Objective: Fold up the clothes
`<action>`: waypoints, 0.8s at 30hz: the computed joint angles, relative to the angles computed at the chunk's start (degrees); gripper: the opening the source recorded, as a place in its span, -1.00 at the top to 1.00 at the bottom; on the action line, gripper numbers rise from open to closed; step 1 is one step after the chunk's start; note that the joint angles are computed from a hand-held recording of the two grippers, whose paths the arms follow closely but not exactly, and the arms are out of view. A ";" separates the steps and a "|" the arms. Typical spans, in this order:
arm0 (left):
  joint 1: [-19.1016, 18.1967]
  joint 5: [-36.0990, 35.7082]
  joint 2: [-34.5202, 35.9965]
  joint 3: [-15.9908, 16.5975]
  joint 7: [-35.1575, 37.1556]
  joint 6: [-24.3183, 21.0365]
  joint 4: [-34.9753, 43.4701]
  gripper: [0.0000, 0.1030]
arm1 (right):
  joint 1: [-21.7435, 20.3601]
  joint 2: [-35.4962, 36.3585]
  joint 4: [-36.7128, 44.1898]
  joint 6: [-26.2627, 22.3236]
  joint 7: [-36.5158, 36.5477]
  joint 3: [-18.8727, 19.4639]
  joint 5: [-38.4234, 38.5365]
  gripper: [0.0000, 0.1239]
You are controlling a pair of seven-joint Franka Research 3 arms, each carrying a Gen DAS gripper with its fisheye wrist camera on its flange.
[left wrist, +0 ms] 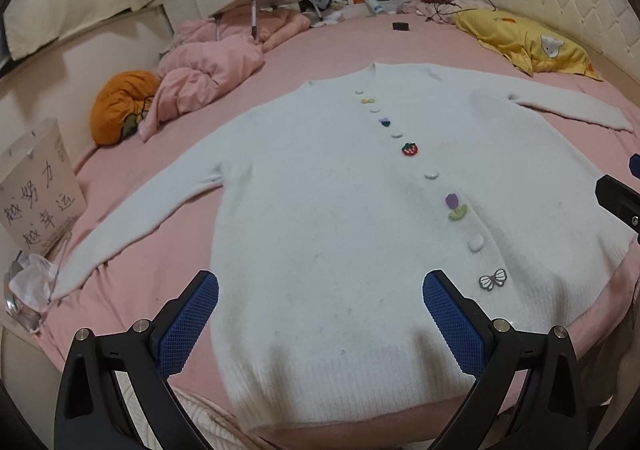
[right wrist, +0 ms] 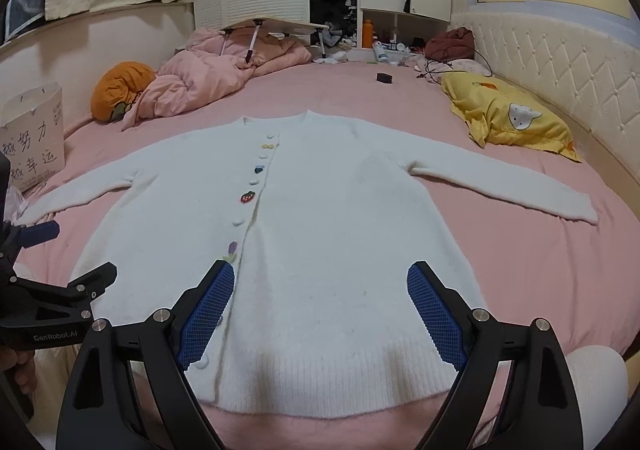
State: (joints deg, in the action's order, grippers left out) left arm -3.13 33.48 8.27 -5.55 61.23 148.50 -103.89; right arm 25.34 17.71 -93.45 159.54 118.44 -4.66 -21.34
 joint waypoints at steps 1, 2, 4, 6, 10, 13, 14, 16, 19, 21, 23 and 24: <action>0.04 -0.31 0.07 0.00 -0.10 -0.14 0.03 -0.99 | -0.01 0.00 -0.03 -0.02 0.10 -0.02 0.08 -0.43; 0.17 -0.98 0.21 -0.03 0.04 -0.34 0.18 -0.99 | 0.04 -0.02 -0.06 -0.10 0.33 -0.08 0.08 -0.43; 0.31 -1.74 0.33 0.01 -0.02 -0.63 0.24 -0.99 | 0.07 0.03 0.06 -0.45 0.62 -0.06 0.16 -0.43; 0.53 -2.81 0.48 0.00 0.14 -0.96 0.39 -0.99 | -0.11 0.09 0.14 -0.74 0.48 0.13 0.54 -0.43; 1.10 -5.38 0.54 -0.05 0.55 -0.80 0.26 -0.99 | -0.29 0.28 0.40 -1.25 0.05 0.33 1.05 -0.43; 1.43 -6.62 0.55 0.04 0.62 -0.61 0.11 -0.99 | 0.01 0.32 0.47 -1.38 0.37 0.15 0.59 -0.43; 1.54 -7.03 0.56 0.06 0.64 -0.55 0.06 -0.99 | 0.08 0.33 0.49 -1.49 0.44 0.15 0.48 -0.43; 1.78 -7.85 0.57 0.10 0.71 -0.42 -0.03 -0.99 | 0.02 0.41 0.55 -1.67 0.19 0.31 0.58 -0.43; 2.10 -9.02 0.54 0.08 1.10 -0.11 -0.22 -0.99 | 0.05 0.50 0.64 -1.93 0.03 0.40 0.66 -0.43; 2.21 -9.56 0.52 0.06 1.27 0.02 -0.28 -0.99 | 0.09 0.56 0.72 -2.13 -0.01 0.43 0.69 -0.43; 2.24 -9.76 0.57 0.08 1.44 -0.06 -0.23 -0.99 | 0.09 0.65 0.88 -2.38 -0.04 0.48 0.79 -0.43; 2.28 -9.92 0.62 0.07 1.64 -0.10 -0.17 -0.99 | 0.04 0.72 0.99 -2.53 -0.16 0.55 0.94 -0.43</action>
State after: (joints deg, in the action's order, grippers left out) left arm -0.84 23.56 8.88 -5.48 62.87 148.39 -104.07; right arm 25.38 18.43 -92.46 157.01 118.28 -4.11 -20.40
